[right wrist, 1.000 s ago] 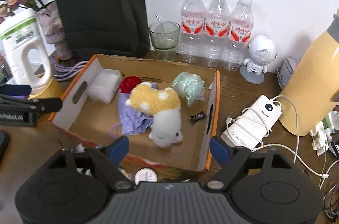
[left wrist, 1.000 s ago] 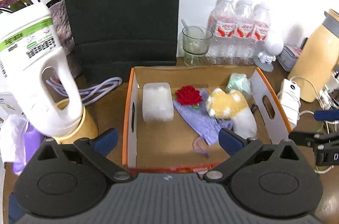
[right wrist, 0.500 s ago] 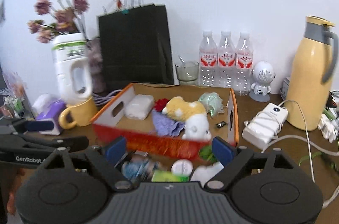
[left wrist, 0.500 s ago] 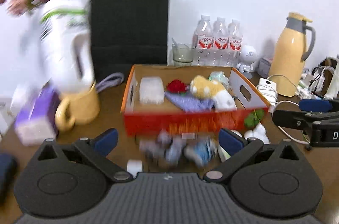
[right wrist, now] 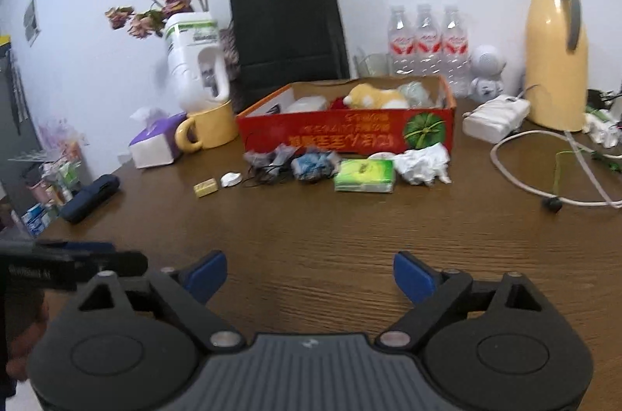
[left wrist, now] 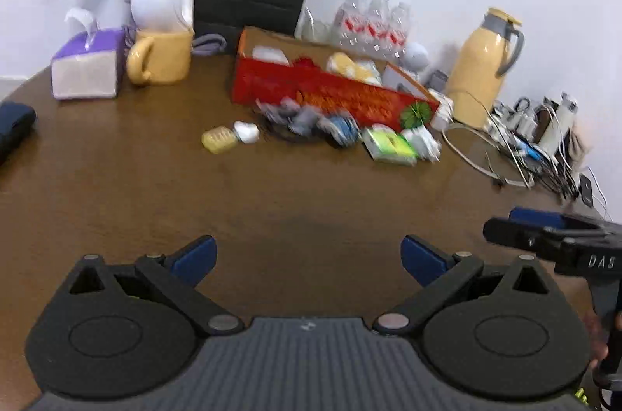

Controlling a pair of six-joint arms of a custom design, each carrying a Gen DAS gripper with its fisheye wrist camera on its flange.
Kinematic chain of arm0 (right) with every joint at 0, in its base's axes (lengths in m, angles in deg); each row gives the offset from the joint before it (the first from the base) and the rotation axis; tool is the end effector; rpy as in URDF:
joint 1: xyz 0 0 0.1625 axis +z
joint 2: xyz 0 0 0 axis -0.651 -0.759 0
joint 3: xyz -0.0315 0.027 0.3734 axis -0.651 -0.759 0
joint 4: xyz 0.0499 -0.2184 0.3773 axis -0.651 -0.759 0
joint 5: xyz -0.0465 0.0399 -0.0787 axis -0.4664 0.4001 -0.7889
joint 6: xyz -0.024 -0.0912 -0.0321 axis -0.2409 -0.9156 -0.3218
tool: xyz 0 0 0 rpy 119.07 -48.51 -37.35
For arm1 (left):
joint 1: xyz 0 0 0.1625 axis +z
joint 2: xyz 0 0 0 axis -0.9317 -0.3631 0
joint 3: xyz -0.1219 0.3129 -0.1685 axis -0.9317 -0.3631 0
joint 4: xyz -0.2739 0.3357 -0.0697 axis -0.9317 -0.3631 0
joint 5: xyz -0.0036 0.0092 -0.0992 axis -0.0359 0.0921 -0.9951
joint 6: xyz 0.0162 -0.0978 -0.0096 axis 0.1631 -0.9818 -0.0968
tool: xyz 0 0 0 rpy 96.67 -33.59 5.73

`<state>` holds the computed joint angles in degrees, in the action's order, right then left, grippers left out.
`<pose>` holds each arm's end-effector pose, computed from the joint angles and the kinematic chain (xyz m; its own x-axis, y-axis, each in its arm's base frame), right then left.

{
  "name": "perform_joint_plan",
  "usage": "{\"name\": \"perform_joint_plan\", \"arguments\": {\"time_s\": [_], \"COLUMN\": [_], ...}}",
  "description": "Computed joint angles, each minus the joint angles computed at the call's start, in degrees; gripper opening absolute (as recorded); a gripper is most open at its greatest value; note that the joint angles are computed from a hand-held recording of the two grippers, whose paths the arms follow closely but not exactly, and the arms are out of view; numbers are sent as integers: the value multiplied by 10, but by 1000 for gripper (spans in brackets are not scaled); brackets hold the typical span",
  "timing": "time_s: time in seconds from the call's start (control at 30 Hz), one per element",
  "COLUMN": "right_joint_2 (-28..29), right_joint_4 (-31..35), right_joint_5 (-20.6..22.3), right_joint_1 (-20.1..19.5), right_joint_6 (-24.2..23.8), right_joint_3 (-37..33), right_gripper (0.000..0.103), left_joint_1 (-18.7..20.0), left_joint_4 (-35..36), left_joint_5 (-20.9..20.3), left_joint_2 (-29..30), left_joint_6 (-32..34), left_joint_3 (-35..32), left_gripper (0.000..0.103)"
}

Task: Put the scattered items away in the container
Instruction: 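Move both tools back toward the small items on the desk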

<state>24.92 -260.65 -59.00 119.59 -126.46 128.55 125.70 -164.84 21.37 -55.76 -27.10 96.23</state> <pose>0.0029 -0.6764 0.2513 -0.8153 -0.2141 0.5380 -0.5545 0.5563 -0.6189 -0.2383 -0.7116 0.0250 -0.8285 0.2468 -0.5027 0.5350 0.6141 -0.5803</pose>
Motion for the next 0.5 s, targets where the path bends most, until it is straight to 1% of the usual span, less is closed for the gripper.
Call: {"name": "perform_joint_plan", "arguments": {"time_s": [0.03,0.1,0.13,0.17,0.2,0.23,0.33,0.4,0.43,0.5], "right_joint_2": [6,23,34,44,55,64,104,139,159,188], "right_joint_4": [11,29,44,57,72,85,133,161,179,196], "right_joint_5": [4,10,7,0,-1,0,0,0,-5,-7], "right_joint_1": [1,4,7,11,14,16,25,31,35,40], "right_joint_6": [-4,-24,-35,-41,-49,-54,-71,-81,-84,-82], "right_joint_3": [-12,-38,-57,-73,-89,-103,-162,-211,-239,-277], "right_gripper": [81,70,66,60,54,53,53,53,53,53], "left_joint_1": [1,7,11,15,18,23,43,54,58,65], "left_joint_4": [-10,-24,-11,5,22,41,100,140,154,191], "left_joint_5": [11,26,35,49,63,68,39,21,23,30], "left_joint_2": [8,26,35,50,64,74,101,127,139,173], "left_joint_6": [22,74,95,114,122,125,132,141,140,148], "left_joint_3": [-15,-49,-72,-101,-128,-151,-216,-271,-294,-362], "left_gripper": [100,99,93,81,74,65,65,67,67,67]}}
